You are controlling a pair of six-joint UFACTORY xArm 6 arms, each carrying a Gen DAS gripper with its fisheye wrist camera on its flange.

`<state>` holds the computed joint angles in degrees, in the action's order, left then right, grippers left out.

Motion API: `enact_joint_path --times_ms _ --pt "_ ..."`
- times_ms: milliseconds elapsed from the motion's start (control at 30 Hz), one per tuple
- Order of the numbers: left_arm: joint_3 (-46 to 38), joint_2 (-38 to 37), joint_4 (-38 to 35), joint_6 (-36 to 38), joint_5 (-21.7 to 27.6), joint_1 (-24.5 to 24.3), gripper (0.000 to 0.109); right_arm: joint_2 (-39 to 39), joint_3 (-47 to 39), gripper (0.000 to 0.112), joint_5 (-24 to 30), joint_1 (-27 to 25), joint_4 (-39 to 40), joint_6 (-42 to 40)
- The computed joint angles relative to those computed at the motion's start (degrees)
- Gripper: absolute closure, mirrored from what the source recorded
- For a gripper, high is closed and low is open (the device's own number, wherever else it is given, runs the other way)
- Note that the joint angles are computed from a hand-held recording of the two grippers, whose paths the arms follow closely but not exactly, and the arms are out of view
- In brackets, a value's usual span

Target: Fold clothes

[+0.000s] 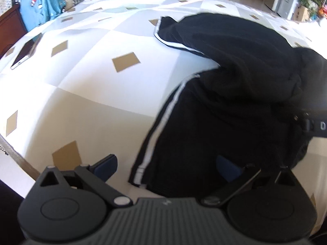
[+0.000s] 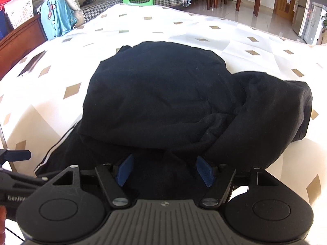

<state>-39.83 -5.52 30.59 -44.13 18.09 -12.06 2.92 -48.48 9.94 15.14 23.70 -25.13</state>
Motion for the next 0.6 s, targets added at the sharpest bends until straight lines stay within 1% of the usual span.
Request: enact_joint_path --times_ms 67,100,200,267,333,433,600 --pt "0.01 -0.68 4.12 -5.93 -0.22 1.46 0.006 -0.25 0.22 0.045 -0.67 0.70 0.49 -1.43" --pt "-0.03 -0.74 4.53 -6.98 -0.30 1.93 0.006 -0.16 -0.12 0.045 0.16 1.13 2.34 -3.67" --pt "-1.78 1.33 2.13 -5.52 1.35 1.98 0.006 -0.08 -0.96 0.045 4.18 2.30 7.51 -9.89" --pt "-3.10 2.87 0.48 -4.47 2.85 1.73 0.006 0.15 -1.11 0.044 4.91 3.41 9.58 -13.25" --pt "-3.02 2.73 -1.81 -2.63 3.41 2.20 0.006 -0.33 -0.89 0.044 5.92 4.92 16.46 -21.66" --pt "-2.67 2.36 -0.86 -4.40 3.23 2.51 0.006 0.27 -1.49 0.044 7.79 6.69 22.66 -29.38" --pt "-3.57 3.12 1.90 -8.67 3.45 3.41 0.006 0.67 -0.89 0.044 9.69 8.30 23.71 -31.79"
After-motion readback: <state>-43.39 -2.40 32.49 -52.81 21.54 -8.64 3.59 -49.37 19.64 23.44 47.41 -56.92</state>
